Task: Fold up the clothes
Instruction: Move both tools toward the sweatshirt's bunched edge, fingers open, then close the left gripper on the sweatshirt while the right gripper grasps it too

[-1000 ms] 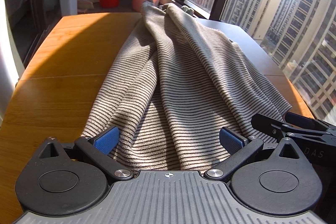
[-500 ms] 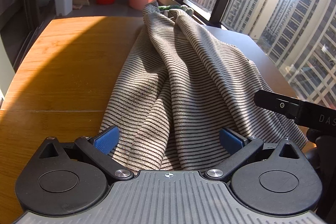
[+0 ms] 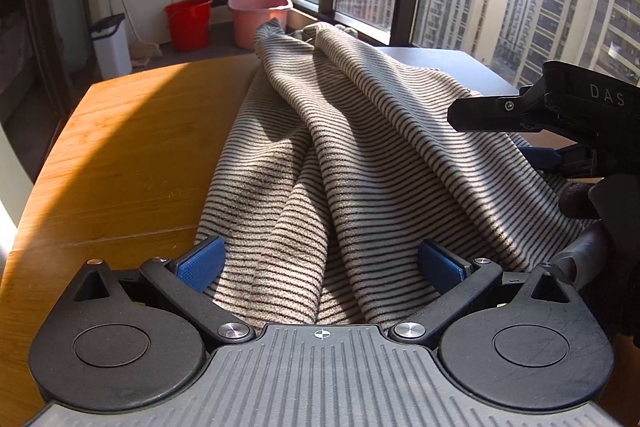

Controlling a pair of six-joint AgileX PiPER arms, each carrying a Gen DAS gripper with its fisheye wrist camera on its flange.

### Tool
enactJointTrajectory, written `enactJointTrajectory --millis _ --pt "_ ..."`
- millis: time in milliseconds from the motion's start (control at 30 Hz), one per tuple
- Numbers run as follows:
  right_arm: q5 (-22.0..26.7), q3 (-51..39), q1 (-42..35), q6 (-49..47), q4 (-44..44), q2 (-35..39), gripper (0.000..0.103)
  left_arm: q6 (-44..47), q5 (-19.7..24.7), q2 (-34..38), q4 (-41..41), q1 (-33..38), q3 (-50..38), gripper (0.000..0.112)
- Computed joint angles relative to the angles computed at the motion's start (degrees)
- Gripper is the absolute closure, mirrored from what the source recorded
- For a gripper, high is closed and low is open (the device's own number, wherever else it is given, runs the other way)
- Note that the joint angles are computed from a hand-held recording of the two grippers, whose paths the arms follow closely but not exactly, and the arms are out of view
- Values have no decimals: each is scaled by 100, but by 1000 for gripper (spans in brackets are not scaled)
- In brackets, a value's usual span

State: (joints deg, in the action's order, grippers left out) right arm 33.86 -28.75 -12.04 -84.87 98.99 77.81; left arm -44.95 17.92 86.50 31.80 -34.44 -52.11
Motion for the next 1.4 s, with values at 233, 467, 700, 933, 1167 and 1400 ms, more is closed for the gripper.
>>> enactJointTrajectory --millis 233,467,700,933,1167,1400 --pt "-384 457 437 -70 -579 -813 0 793 -142 -865 -744 15 811 9" --pt "-492 328 658 1002 -1552 -1076 0 2214 96 -923 -2267 365 644 9" --pt "53 557 233 711 -1883 -1388 0 4498 130 -1346 -4555 800 899 10" --pt "-320 1026 -119 914 -1765 -2431 0 5015 126 -588 -5395 1125 -138 25" --pt "-1766 1038 916 69 -1351 -3287 17 4911 769 961 -5642 1212 -1753 53" --pt "-2607 143 2266 605 -2236 -1943 55 3909 477 923 -4192 1131 -1912 103"
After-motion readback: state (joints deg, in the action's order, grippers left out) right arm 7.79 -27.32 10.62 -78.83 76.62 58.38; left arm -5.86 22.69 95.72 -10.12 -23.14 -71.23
